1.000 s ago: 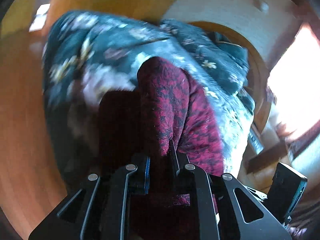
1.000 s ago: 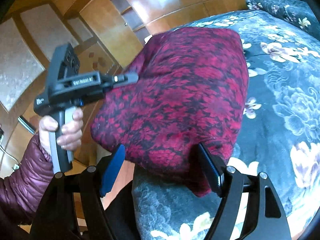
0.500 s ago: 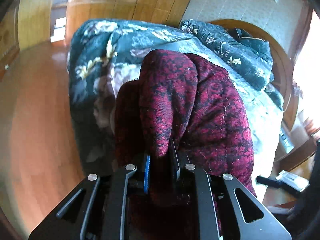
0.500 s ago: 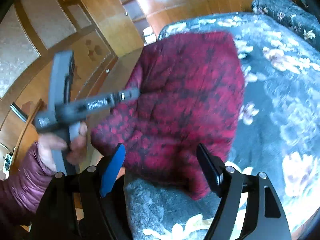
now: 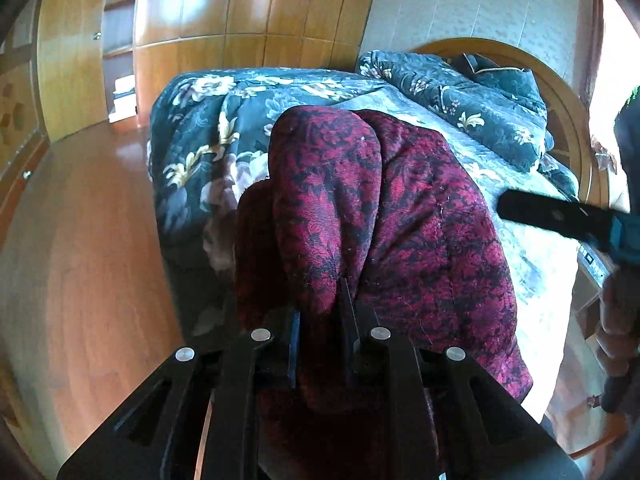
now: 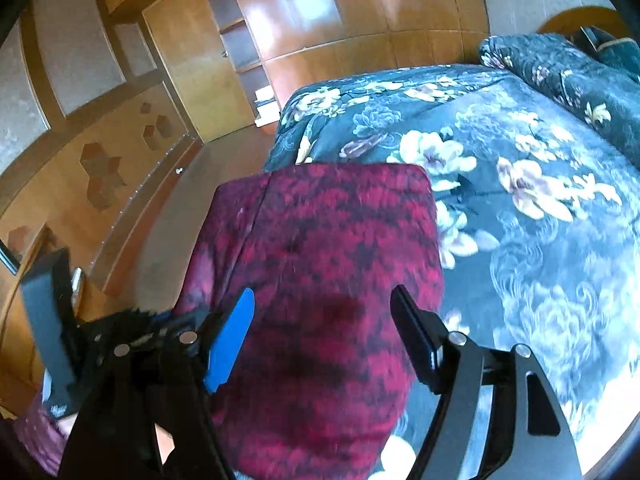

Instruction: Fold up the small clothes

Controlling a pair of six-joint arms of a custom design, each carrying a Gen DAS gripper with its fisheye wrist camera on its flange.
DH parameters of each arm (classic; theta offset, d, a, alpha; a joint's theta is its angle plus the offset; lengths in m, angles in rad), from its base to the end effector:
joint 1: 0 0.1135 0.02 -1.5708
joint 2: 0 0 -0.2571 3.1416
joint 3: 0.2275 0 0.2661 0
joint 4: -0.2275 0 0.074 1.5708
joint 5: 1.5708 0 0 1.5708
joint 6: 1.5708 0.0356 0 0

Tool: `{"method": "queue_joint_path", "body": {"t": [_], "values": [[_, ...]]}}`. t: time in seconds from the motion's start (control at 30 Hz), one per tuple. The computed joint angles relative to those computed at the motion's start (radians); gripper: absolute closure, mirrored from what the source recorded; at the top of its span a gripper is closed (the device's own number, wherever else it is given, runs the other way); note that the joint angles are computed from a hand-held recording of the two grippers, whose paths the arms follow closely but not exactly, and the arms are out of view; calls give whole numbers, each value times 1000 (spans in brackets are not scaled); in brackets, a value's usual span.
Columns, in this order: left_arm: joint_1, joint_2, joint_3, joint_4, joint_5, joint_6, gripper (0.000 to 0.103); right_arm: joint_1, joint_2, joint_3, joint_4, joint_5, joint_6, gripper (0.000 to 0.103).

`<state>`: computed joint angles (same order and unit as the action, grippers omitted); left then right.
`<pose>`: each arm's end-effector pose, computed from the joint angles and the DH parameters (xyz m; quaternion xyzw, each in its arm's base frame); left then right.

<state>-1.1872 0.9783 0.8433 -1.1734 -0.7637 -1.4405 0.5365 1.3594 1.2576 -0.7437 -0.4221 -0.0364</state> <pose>0.0854 -0.1459 0.2551 -0.1646 0.9065 -0.0235 0.3882 0.2510 0.1662 0.3186 -0.3296 0.8560 0.2756 0.2876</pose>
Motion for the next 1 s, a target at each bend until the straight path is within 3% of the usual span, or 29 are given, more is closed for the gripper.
{"method": "queue_joint_path", "body": {"t": [0.27,0.63,0.87,1.0], "values": [[-25,12,8,-15,-14,-36,88,59,150,125,19,71,2,32],[-61,-28,-26,-30,-33,-100,88,88,224,198,23,117,-18,32],[-89,-103,-127,-5,-8,-181,88,146,407,363,-53,198,-8,31],[-35,-195,-207,66,41,-148,88,182,504,407,-61,271,-8,31]]}}
